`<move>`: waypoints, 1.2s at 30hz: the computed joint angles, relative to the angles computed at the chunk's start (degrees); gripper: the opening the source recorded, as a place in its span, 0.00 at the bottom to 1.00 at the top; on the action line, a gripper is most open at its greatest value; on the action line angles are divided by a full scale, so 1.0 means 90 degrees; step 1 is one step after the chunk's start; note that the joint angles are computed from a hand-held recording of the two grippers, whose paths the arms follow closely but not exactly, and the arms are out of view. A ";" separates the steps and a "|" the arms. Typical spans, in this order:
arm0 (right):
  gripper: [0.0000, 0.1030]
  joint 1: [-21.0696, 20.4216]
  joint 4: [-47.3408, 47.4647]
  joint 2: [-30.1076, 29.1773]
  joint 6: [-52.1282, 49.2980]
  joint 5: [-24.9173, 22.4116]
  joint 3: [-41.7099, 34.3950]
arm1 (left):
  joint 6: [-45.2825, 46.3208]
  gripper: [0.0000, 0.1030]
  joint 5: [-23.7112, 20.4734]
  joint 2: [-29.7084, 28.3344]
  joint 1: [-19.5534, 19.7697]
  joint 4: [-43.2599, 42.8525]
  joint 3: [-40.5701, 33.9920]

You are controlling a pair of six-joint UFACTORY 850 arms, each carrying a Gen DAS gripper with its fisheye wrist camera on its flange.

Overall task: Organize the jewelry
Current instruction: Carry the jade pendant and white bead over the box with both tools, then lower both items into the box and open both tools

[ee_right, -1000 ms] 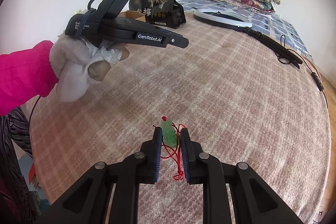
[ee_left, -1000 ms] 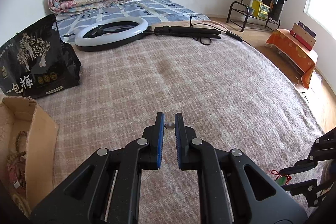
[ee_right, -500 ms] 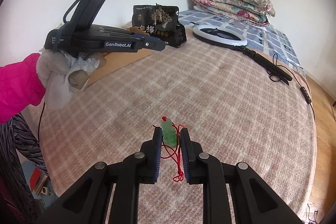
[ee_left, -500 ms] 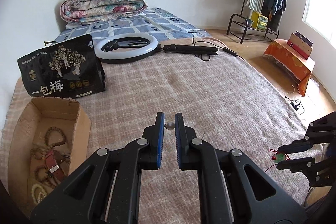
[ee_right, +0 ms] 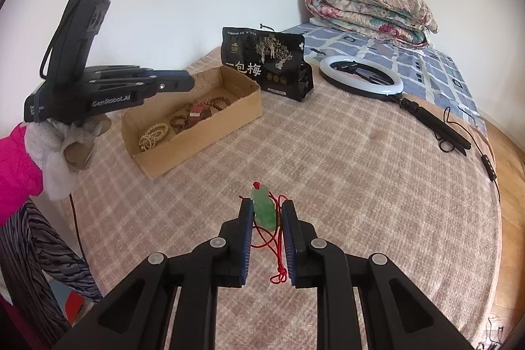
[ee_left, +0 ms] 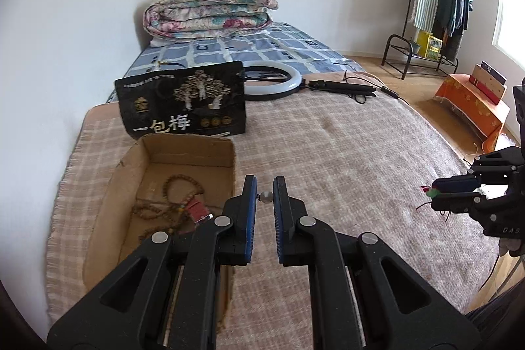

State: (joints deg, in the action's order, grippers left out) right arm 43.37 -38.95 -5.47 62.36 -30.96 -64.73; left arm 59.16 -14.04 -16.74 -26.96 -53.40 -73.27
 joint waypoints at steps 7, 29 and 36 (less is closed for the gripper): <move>0.16 -0.0039 0.0307 -0.0782 -0.0126 0.0001 -0.0951 | 0.0302 0.08 0.0024 0.0330 0.0557 -0.0337 0.0326; 0.16 -0.0219 0.0721 -0.2995 -0.0838 -0.0082 -0.3499 | 0.0292 0.08 -0.0051 0.0162 0.1243 -0.0581 0.0342; 0.16 -0.0287 0.0822 -0.3419 -0.0957 -0.0135 -0.4043 | 0.0219 0.08 -0.0075 0.0117 0.1252 -0.0592 0.0281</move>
State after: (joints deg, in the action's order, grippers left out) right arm 40.78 -31.55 -36.25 53.74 -32.17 -101.12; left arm 61.13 -14.71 -15.70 -15.70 -58.73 -70.75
